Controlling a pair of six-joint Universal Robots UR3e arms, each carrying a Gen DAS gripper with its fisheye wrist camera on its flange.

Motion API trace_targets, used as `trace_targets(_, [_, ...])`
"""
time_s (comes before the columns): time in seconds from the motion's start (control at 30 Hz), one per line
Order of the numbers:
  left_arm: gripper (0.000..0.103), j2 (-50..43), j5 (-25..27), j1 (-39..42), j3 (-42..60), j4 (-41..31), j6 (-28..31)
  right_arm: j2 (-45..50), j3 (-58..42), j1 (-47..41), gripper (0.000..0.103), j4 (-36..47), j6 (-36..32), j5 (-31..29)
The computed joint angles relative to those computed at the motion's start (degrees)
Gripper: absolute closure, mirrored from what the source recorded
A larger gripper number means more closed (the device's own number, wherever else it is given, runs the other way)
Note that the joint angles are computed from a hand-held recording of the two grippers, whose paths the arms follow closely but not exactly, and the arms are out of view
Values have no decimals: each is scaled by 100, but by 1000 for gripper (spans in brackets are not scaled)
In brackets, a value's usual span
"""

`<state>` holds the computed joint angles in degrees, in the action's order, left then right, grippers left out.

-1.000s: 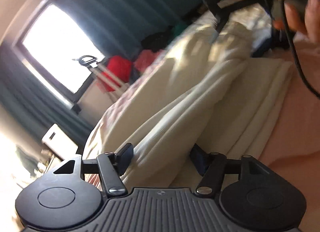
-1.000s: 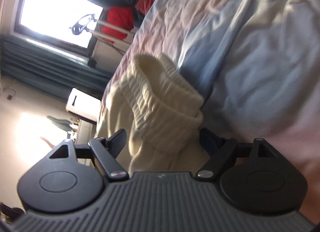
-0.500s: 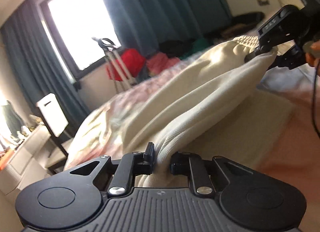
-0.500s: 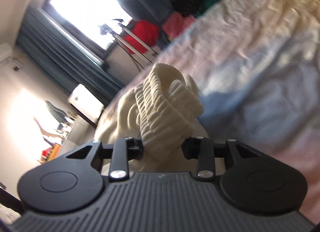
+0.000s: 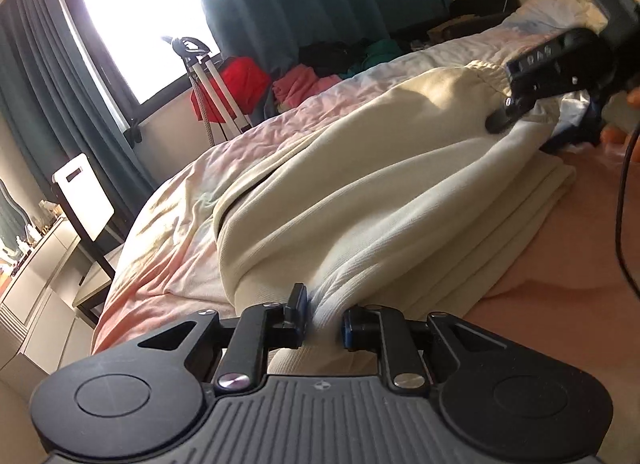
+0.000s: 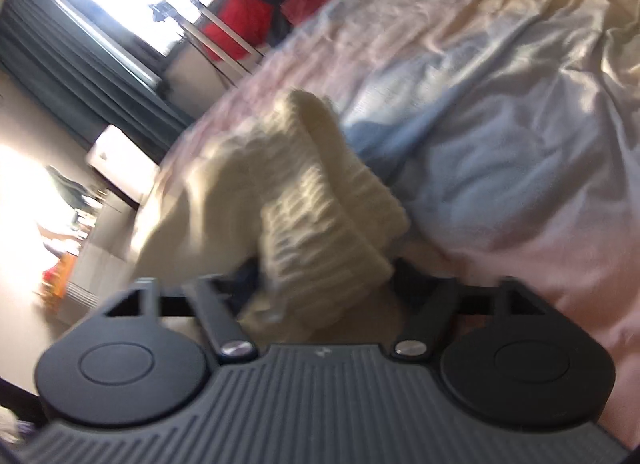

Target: Fold clothes

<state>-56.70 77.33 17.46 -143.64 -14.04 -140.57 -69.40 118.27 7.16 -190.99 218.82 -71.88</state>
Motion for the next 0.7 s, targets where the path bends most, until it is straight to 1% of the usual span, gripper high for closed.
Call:
trace_targets(0.07, [85, 195, 214, -265, -140, -44, -203, 278, 55, -164, 15, -410, 182, 423])
trace_targets(0.13, [84, -130, 298, -364, -92, 235, -283, 569, 80, -325, 15, -837, 399, 858])
trace_targets(0.2, [84, -254, 315, -379, -65, 331, -318, 731, -28, -350, 15, -945, 383, 1117])
trace_targets(0.27, [84, -311, 325, -384, -67, 395, -335, 666, -81, -291, 14, -882, 292, 1093])
trace_targets(0.33, [84, -332, 333, -386, -67, 419, -343, 563, 9, -324, 14, -1086, 368, 1177])
trace_targets(0.5, [84, -347, 310, -353, -65, 431, -352, 530, 244, -582, 15, -2212, 842, 1685])
trace_targets(0.7, [84, -297, 260, -302, 59, 162, -575, 259, 322, -552, 15, -2187, 838, 1779])
